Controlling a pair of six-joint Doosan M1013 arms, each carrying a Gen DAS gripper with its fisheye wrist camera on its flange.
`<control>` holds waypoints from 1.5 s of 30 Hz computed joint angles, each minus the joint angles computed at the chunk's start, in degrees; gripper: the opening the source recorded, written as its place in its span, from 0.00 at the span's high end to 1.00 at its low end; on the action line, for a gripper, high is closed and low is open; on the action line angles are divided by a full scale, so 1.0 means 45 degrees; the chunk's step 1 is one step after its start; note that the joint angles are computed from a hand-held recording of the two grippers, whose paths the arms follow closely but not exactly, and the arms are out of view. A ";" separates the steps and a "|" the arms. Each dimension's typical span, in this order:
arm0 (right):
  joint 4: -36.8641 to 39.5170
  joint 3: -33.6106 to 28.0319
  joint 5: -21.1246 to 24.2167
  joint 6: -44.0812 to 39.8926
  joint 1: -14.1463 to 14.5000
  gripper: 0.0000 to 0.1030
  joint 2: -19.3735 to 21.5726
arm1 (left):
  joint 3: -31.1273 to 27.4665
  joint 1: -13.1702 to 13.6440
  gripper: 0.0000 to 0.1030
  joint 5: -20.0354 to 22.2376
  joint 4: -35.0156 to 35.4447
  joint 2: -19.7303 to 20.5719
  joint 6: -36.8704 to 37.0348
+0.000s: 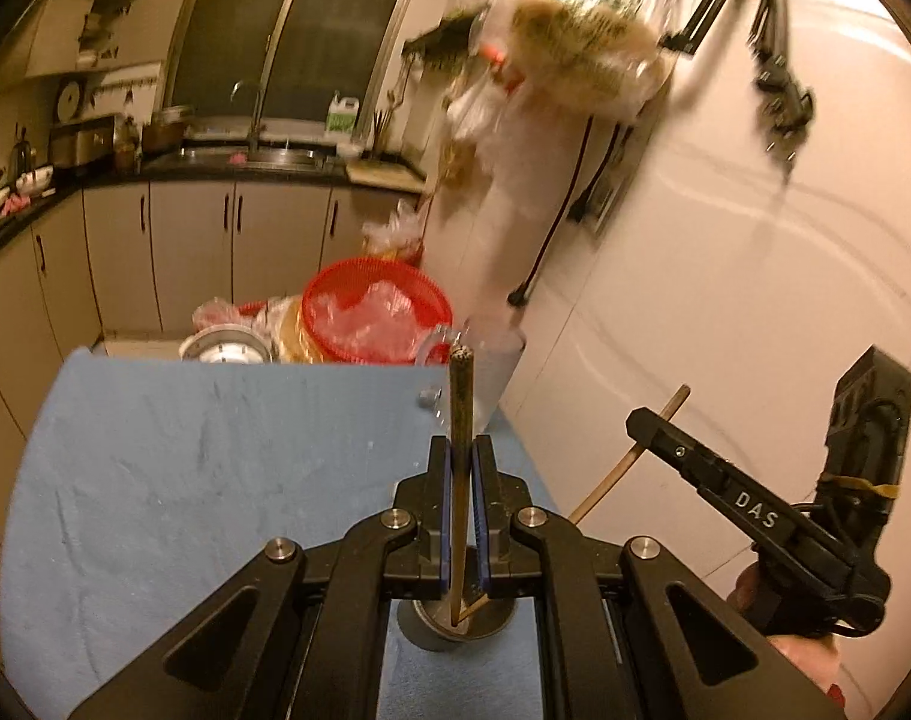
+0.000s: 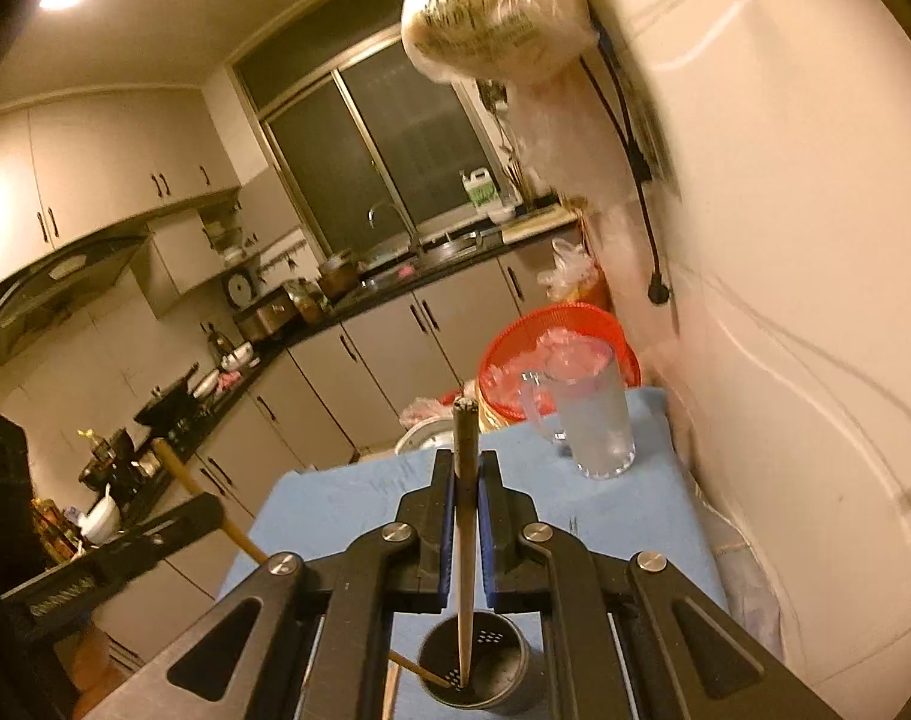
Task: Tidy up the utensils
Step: 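Lift the held chopsticks upright and carry both tools over the black cup, then lower the chopsticks into the black cup and open both tools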
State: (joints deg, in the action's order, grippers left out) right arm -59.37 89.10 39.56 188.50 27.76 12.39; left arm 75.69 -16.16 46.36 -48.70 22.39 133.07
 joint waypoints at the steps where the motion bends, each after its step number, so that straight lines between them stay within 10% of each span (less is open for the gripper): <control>1: 0.0192 0.0015 -0.0111 -0.0135 -0.0062 0.93 0.0061 | -0.0026 -0.0045 0.93 0.0015 0.0205 0.0094 -0.0180; 20: 0.2688 0.0191 -0.1017 -0.1772 -0.0604 0.89 0.0492 | -0.0180 -0.0160 0.92 0.0472 0.0915 0.0528 -0.0750; 32: 0.1404 0.0456 -0.0300 -0.0656 -0.0041 0.85 -0.0004 | 0.0473 0.0218 0.92 0.0400 0.0165 -0.0059 0.0143; 38: -0.0261 0.0673 0.1081 0.1217 0.1172 0.37 -0.0149 | 0.1586 0.0767 0.91 -0.0115 -0.0482 -0.0744 0.1367; 45: -0.0362 0.0432 0.2834 0.1774 0.2471 0.35 0.0389 | 0.2906 0.1622 0.91 -0.0891 -0.0339 -0.1330 0.2116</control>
State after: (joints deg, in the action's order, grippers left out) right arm -61.00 91.05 52.31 196.49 38.87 14.14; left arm 88.77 -8.86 42.35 -50.23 16.41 142.59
